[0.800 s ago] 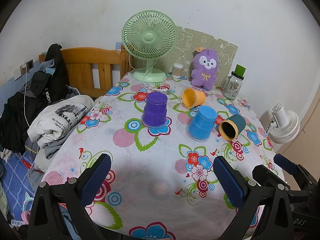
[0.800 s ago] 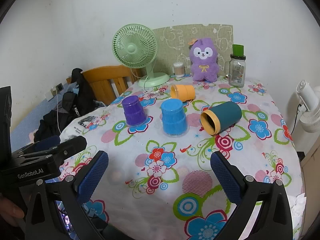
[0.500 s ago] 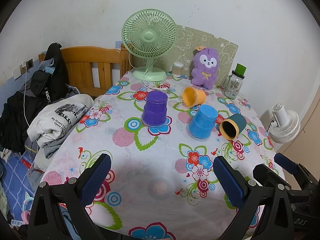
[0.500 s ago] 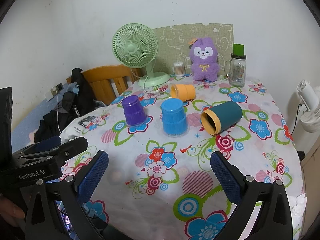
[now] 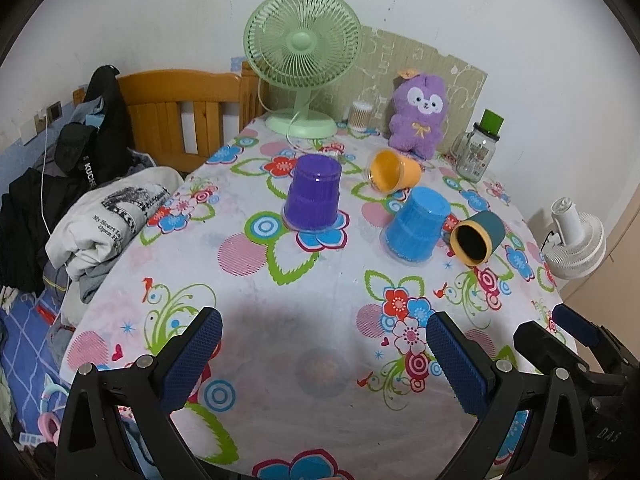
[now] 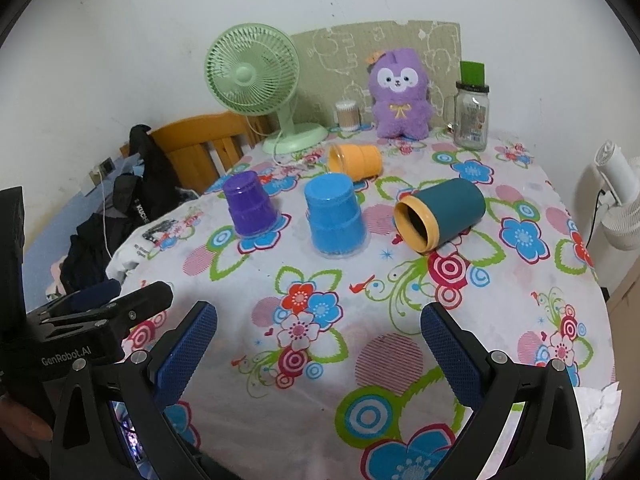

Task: Flip cup upside down
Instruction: 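Move the right tool toward the upside-down blue cup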

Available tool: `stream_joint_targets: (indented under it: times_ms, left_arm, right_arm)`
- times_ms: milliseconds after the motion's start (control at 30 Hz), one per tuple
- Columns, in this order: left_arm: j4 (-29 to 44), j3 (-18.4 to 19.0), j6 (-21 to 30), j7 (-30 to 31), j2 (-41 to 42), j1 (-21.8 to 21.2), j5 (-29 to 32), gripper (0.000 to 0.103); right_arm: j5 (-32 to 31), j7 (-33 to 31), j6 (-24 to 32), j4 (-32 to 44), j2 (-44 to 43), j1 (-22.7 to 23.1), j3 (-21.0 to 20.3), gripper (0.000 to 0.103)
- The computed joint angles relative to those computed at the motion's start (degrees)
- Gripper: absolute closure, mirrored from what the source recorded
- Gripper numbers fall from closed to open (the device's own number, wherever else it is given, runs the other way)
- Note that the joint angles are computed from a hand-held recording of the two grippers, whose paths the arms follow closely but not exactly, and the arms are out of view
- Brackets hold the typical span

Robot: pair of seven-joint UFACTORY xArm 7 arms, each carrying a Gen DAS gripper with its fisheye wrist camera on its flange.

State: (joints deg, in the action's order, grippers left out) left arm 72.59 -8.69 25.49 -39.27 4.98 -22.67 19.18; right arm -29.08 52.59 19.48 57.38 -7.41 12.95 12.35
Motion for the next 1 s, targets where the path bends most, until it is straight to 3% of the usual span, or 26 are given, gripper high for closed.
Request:
stream_joint_targets:
  times_ms: [567, 1000]
  left_arm:
    - [17.12, 3.7, 5.24, 5.83, 14.7, -1.14, -4.58, 0.0]
    - [27.92, 5.51, 9.07, 8.95, 22.85, -1.85, -6.15, 0.0]
  right_arm:
    - [5.87, -14.52, 7.3, 19.38, 16.67, 4.46, -5.94, 0.0]
    - [8.81, -20.69, 12.34, 33.39, 27.76, 6.36, -9.8, 0.0]
